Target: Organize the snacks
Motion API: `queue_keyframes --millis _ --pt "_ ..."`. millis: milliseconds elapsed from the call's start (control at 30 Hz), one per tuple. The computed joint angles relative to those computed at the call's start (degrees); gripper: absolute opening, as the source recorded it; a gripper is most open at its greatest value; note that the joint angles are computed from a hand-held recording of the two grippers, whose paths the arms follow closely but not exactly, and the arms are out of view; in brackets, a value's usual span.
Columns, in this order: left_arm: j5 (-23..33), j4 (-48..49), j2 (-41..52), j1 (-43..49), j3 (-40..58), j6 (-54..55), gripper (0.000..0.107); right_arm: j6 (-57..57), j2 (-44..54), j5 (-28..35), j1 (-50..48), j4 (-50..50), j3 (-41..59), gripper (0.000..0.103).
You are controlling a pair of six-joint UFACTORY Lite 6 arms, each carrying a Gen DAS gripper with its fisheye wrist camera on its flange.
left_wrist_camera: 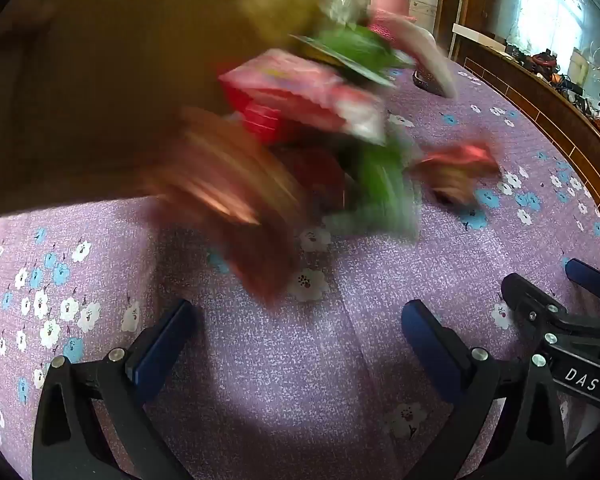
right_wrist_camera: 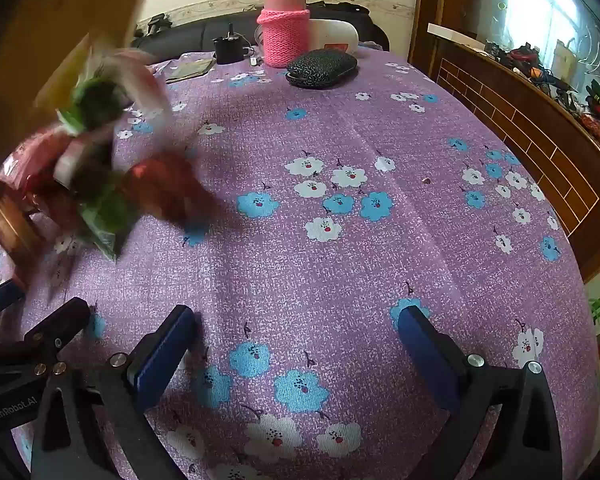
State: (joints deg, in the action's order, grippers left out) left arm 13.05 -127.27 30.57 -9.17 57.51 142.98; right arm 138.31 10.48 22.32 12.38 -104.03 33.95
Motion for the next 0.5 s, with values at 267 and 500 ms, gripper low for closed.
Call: queue_keyframes --millis 267,500 --pt "0.71 -3.31 -0.43 -0.01 -1.27 3.41 0.103 -0.26 -0.89 0.19 0.07 0.25 -0.87 0.102" --pt "-0.03 -0.60 -0.19 -0.15 -0.52 0.50 0.103 -0.11 -0.65 0.05 -0.06 0.03 -0.70 0.102"
